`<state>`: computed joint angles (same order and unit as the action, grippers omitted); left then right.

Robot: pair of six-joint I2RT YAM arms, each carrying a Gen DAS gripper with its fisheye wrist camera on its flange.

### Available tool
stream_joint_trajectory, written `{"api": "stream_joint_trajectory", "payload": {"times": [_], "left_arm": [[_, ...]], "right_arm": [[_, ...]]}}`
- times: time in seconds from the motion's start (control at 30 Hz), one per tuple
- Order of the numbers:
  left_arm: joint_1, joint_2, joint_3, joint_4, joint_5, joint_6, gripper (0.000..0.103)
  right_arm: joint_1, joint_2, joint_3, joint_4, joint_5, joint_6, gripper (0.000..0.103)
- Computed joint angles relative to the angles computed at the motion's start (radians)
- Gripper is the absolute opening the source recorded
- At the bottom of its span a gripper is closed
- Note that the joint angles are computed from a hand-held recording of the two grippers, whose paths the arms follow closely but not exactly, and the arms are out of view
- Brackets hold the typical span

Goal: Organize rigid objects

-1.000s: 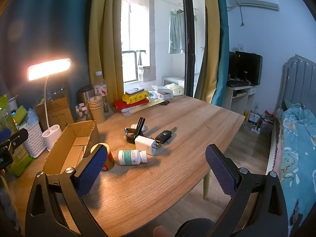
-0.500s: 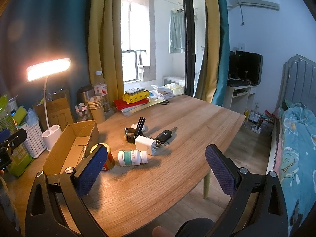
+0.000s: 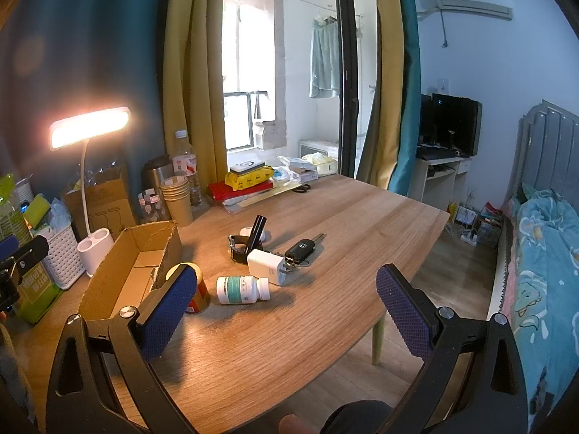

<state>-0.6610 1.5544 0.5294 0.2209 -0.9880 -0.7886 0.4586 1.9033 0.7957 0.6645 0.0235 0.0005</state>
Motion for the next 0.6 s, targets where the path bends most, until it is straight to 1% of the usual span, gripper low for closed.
{"api": "stream_joint_trajectory", "payload": {"times": [0.6], "left_arm": [[0.005,-0.005,-0.008,0.012,0.003,0.008,0.095]], "right_arm": [[0.007,0.011,0.007,-0.002,0.003,0.0,0.101]]}}
